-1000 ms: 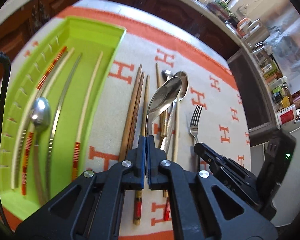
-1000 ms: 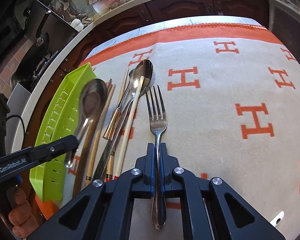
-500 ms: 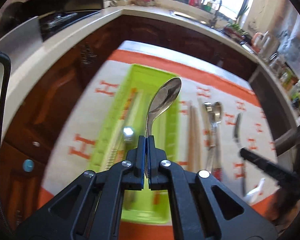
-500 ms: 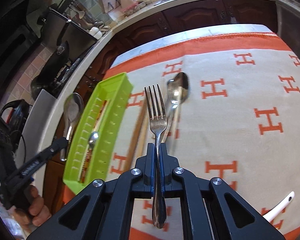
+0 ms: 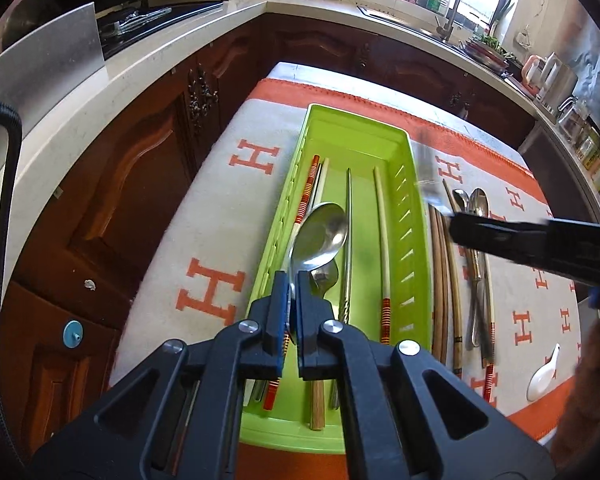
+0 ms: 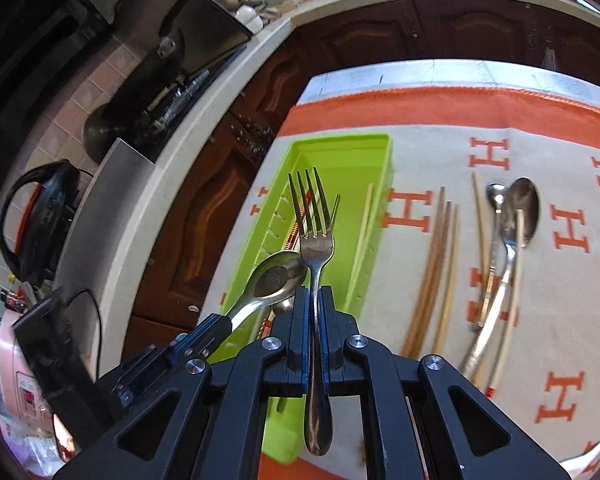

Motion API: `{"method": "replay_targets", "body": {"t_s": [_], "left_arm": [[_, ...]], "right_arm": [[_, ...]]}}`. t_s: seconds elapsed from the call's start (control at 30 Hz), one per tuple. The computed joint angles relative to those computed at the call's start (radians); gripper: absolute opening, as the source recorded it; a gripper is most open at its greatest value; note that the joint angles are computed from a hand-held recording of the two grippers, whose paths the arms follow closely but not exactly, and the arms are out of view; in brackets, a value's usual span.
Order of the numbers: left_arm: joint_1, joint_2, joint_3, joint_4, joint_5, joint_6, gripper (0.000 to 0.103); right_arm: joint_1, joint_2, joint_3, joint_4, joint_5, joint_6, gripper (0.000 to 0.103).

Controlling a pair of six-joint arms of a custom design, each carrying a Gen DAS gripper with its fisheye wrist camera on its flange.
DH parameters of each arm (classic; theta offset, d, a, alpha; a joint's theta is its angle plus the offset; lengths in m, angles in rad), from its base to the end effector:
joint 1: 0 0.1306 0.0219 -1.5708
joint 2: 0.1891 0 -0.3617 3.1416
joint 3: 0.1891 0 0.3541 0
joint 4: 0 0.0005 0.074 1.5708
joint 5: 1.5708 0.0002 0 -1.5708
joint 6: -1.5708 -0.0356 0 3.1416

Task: Organize utensils
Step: 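Carry the spoon and fork into the green tray and open both tools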

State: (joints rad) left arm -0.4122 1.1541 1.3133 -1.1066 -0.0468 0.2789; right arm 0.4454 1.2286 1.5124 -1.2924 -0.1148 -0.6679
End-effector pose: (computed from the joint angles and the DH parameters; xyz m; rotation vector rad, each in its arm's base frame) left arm 0.3245 -0.1406 0.4500 0.1495 2.5266 -0.2205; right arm 0.3277 0.1604 0.4946 0.2527 2.6610 0.5381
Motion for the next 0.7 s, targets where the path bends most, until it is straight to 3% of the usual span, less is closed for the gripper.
{"method": "replay_targets", "body": {"t_s": [0.27, 0.43, 0.7], "left_arm": [[0.033, -0.002, -0.001, -0.018, 0.039, -0.015, 0.001], [0.049, -0.013, 0.008, -0.025, 0.057, -0.023, 0.002], [0.023, -0.035, 0.021, -0.029, 0.061, -0.029, 0.014]], "right_arm": [[0.01, 0.127, 0.034, -0.028, -0.036, 0.003, 0.005], [0.014, 0.123, 0.031, -0.021, -0.026, 0.014, 0.015], [0.008, 0.058, 0.027, -0.034, 0.01, 0.055, 0.016]]}}
